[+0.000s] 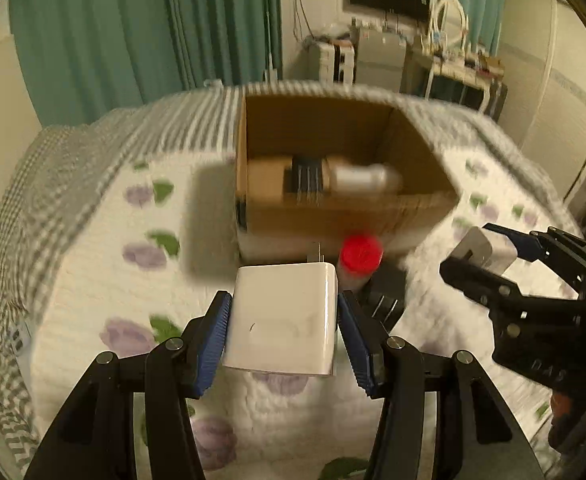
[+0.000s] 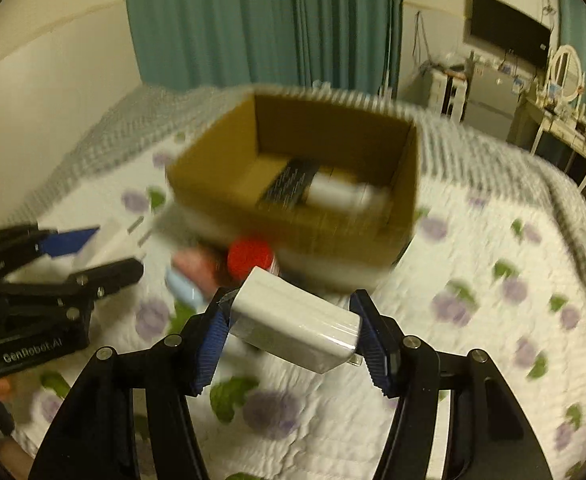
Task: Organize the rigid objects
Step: 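Lower both white chargers into the cardboard box and open both grippers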
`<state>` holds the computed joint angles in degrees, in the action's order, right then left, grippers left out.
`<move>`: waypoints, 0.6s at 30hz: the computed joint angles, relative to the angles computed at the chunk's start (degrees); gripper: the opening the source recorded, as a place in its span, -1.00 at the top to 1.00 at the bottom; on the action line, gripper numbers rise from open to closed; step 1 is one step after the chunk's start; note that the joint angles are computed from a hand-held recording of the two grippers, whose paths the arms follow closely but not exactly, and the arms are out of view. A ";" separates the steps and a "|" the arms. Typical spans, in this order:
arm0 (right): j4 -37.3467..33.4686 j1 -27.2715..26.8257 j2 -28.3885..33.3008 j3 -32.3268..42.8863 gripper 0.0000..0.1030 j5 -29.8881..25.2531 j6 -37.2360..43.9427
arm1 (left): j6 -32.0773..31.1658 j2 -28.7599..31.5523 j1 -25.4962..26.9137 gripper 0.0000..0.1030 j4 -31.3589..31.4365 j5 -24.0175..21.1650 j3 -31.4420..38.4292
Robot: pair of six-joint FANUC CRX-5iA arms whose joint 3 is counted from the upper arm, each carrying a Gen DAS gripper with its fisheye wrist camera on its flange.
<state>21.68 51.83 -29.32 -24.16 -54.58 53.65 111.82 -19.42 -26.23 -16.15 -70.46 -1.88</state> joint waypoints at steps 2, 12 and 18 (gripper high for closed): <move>2.00 -1.13 0.78 2.69 -0.17 0.07 1.12 | -0.41 0.51 0.06 -0.06 0.06 0.54 2.19; -1.28 -10.38 9.22 16.62 -0.17 4.18 12.77 | -2.94 11.05 2.47 -0.06 -0.02 2.68 14.26; -8.26 -16.94 17.49 21.24 -0.16 8.72 19.64 | -5.71 17.54 5.62 -0.06 2.18 5.91 14.69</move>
